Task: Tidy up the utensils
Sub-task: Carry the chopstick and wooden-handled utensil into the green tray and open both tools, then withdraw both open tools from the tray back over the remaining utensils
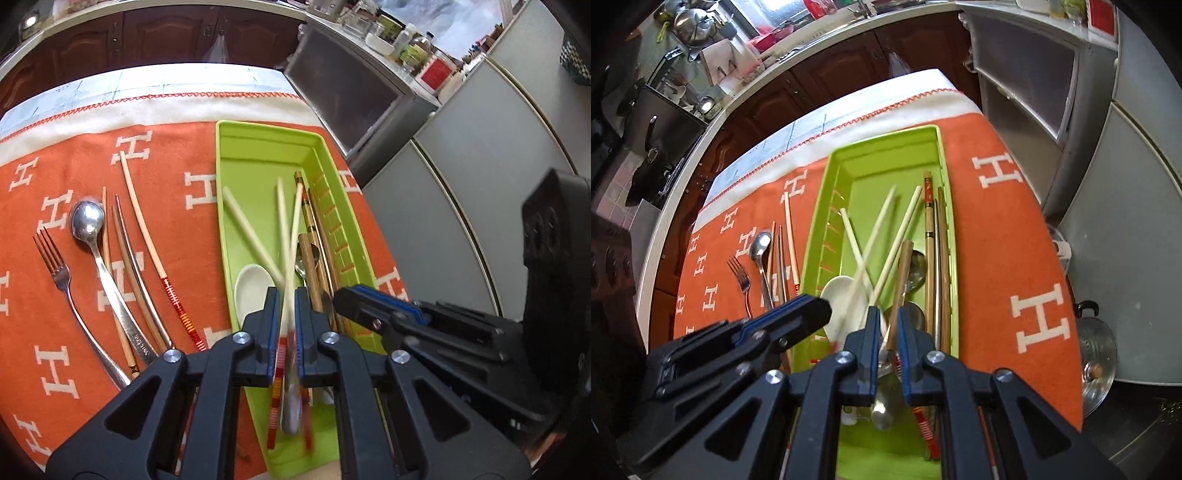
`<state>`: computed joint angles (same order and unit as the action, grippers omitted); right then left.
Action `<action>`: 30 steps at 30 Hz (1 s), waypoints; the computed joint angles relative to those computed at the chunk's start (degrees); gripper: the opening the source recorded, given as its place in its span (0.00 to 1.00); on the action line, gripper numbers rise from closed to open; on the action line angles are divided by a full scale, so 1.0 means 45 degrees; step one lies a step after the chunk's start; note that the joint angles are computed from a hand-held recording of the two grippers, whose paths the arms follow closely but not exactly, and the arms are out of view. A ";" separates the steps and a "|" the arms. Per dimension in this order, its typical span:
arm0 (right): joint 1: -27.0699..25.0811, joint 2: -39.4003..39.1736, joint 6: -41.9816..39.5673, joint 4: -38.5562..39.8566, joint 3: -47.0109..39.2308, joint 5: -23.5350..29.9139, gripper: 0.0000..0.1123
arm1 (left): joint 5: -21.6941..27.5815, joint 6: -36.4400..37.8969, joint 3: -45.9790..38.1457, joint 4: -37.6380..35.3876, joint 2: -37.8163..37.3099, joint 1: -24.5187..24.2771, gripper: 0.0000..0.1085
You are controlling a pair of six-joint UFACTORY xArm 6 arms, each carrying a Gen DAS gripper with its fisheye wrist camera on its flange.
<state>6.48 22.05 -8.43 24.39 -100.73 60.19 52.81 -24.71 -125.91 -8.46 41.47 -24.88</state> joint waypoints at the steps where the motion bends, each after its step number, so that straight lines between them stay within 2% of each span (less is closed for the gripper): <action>1: -0.0020 -0.0024 0.0012 0.0074 0.0043 -0.0024 0.15 | -0.0011 0.0060 0.0232 0.0076 -0.0180 -0.0004 0.04; 3: -0.0018 -0.0073 0.0053 0.0126 0.0101 -0.0089 0.18 | -0.0066 0.0048 0.0814 0.0177 -0.0640 0.0030 0.08; 5: 0.0000 -0.0118 0.0041 0.0185 0.0143 -0.0072 0.19 | -0.0145 0.0056 0.1460 0.0167 -0.1131 0.0100 0.18; 7: 0.0041 -0.0138 0.0015 0.0152 0.0130 -0.0032 0.19 | -0.0305 -0.0087 0.2296 0.0388 -0.1760 0.0185 0.23; 13: 0.0334 -0.0366 -0.0170 -0.0016 0.0397 -0.0103 0.19 | -0.0815 -0.0701 0.4648 0.1208 -0.3549 0.0475 0.23; 16: 0.0562 -0.0439 -0.0206 -0.0279 0.0534 -0.0201 0.19 | -0.0873 -0.1370 0.5721 0.2124 -0.4388 0.0609 0.24; 20: 0.0737 -0.0435 0.0027 -0.0414 0.0475 -0.0092 0.19 | -0.0918 -0.2012 0.7002 0.2523 -0.5270 0.0908 0.24; 30: 0.1256 -0.1355 -0.0236 0.0019 0.0930 -0.0464 0.19 | -0.0913 -0.2930 0.8685 0.3075 -0.6456 0.1458 0.25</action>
<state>12.13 15.95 -9.49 24.48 -96.55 58.10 48.70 -37.89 -86.83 5.38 12.41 -18.32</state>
